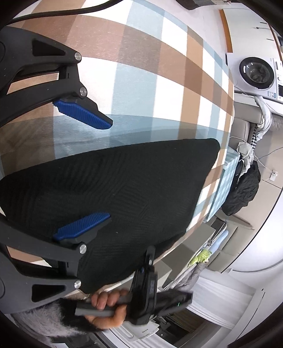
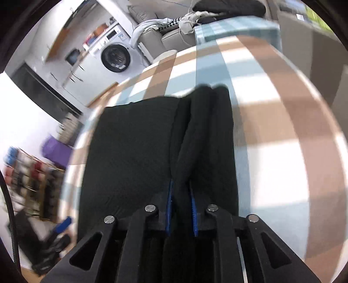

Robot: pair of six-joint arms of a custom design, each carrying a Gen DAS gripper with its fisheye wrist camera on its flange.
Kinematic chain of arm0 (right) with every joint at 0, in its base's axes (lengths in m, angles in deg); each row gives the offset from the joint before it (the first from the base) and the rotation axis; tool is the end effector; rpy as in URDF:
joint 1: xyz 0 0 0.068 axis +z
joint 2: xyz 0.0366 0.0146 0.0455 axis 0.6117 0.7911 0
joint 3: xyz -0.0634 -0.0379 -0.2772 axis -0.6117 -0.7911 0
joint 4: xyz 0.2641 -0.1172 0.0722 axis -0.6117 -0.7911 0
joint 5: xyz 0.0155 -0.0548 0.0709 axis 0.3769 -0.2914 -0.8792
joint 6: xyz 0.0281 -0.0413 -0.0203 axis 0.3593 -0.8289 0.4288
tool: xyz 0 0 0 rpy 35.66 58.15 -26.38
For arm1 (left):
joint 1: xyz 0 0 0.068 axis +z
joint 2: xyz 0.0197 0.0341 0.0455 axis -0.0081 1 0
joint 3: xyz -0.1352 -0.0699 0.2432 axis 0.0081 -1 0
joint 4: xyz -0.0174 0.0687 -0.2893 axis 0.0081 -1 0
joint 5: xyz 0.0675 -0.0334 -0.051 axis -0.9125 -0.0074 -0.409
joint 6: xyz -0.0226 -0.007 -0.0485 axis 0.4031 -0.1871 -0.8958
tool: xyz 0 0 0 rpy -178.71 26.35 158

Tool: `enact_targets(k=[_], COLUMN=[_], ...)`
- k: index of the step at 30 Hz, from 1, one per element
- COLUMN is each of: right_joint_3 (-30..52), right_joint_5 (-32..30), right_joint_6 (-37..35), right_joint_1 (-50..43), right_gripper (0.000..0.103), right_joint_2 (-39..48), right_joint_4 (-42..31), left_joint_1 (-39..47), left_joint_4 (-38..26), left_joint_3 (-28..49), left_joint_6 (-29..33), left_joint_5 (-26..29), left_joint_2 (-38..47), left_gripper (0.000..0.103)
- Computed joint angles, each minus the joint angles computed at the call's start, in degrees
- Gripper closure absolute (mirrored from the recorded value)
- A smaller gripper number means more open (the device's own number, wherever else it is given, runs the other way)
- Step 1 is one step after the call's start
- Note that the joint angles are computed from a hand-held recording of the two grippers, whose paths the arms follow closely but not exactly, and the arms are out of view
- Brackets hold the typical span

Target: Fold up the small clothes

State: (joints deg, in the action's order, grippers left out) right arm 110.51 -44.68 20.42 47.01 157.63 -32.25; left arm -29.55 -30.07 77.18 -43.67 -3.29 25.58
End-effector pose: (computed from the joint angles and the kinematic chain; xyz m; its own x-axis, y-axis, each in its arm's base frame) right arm 0.2461 0.0521 0.1400 -0.8431 0.2979 -0.4476 0.0331 0.8597 0.5098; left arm 0.2572 -0.1485 0.1221 -0.7843 -0.0115 -0.6203 0.2783 0.8870 -0.3684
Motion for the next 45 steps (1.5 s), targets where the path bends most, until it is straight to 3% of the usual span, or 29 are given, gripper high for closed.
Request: enact_targets(k=[4,8,11,13,14,15,16,20,23,27,37,42,45], right_joint_3=[-8.32,-15.97,-20.1,-20.83,-20.5,-19.6,-18.87,-16.94,-17.33,-17.57,-19.38,-18.95,-19.82], right_joint_5=[-6.5,-7.61,-3.14,0.34,1.44,2.36,2.93,8.69,10.82,8.18,11.36,9.05,5.63], right_joint_6=[0.61,3.3,6.61,7.69,8.09,9.07,9.61,14.37,15.05,14.2,14.48,11.79,12.2], right_joint_1=[-1.12,1.03,7.04,9.97,11.27,12.38,12.47,19.44,20.18,18.01,23.75,16.93,9.71], right_gripper=[0.073,0.066,0.066,0.074,0.09,0.093,0.094,0.094,0.091,0.076,0.079,0.074,0.074], right_joint_2=[-12.85,-30.43,-41.46,-44.2,-43.86,-43.25,-42.45,-47.59,-39.8,-41.79,-50.52,-54.16,-47.21], right_joint_4=[-3.05,-11.23,-16.48,-17.39,-17.34,-17.23,-15.32,-21.55,-19.34,-20.1,-27.4,-28.2,-19.16], left_joint_1=[-0.31,-1.03,-1.53,-1.8,-1.98,-2.13,-2.22,-2.29,-2.26,-2.78,-2.6,-2.31,-2.36], left_joint_4=[0.03,-0.07,-0.11,-0.07,-0.03,-0.02,-0.09,-0.48,-0.84,-1.68,-0.52,-0.39,-0.41], left_joint_3=[-0.13,-0.35,-0.55,-0.64,-0.71,-0.85,-1.03,-1.53,-1.66,-1.65,-1.87,-1.54,-1.21], left_joint_6=[-0.04,-0.05,-0.29,-0.25,-0.27,-0.36,-0.49,-0.4,-0.32,0.56,0.27,0.39,0.29], left_joint_5=[0.46,0.32,0.32,0.41,0.23,0.11,0.02,-0.32,0.03,-0.65,-0.26,-0.22,-0.08], left_joint_2=[0.78,1.0,1.07,1.0,0.9,0.62,0.19,-0.93,-0.89,-0.8,0.25,0.21,0.52], left_gripper=[0.027,0.027,0.027,0.027,0.027,0.027,0.027,0.027,0.027,0.027,0.027,0.027,0.027])
